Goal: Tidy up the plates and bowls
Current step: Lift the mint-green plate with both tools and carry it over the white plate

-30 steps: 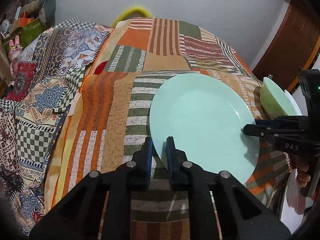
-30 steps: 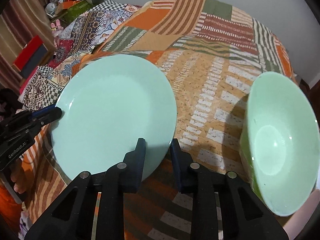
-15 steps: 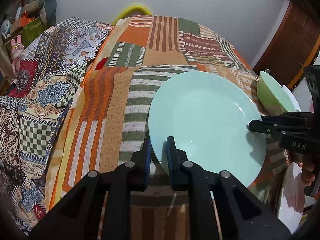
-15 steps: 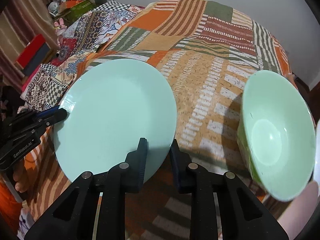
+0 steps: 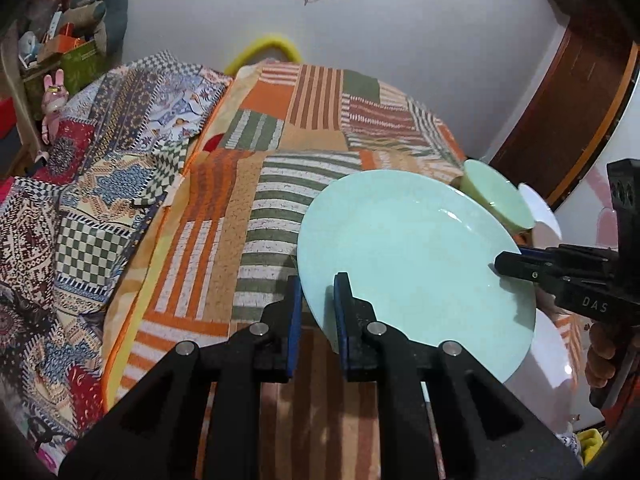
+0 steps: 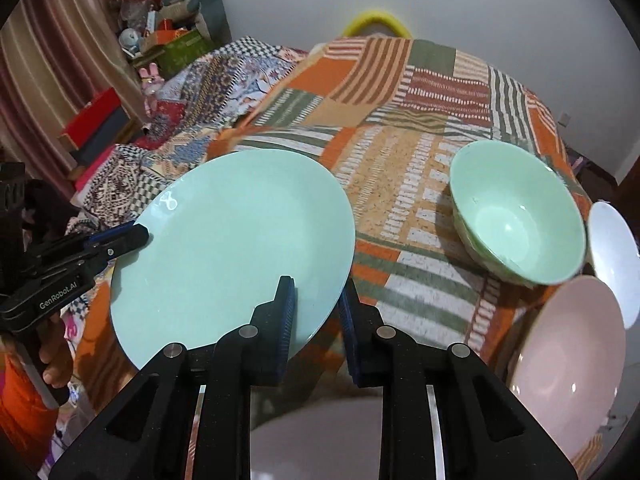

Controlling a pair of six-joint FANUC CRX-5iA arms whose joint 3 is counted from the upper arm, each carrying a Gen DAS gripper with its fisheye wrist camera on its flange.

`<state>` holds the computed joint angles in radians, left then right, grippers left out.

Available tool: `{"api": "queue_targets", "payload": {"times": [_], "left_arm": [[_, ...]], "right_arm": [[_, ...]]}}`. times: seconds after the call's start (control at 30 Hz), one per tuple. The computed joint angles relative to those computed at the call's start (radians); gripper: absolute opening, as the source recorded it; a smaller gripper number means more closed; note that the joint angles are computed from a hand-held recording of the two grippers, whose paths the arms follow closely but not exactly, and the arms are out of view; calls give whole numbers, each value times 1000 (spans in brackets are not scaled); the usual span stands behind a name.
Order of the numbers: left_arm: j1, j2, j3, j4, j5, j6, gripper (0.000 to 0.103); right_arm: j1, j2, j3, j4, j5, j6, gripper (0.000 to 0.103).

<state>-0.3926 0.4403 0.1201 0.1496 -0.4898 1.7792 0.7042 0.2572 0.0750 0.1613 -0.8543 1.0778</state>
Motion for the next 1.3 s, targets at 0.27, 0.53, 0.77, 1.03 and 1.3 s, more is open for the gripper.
{"api": "queue_targets", "payload": {"times": [0.27,0.53,0.77,1.03,1.3], "left_arm": [[-33,-123,-71,-99,8,89,14],[-75,-215,-123,-175,-9,149,14],[-118,-250,-137,-228,-27,214,14],[-186,-234,-98,-304,-71,302,14],[-259,-172,-12,-359,-130,344,14]], "right_arm": [[50,-111,-105,63,50,-76,21],[112,-228,-237,167,94,-203,21],[143,-329,-348,192,130,-278,21],[158,-431,-475,239,176,-355,21],[129,-515,-566,205,195,-375,21]]}}
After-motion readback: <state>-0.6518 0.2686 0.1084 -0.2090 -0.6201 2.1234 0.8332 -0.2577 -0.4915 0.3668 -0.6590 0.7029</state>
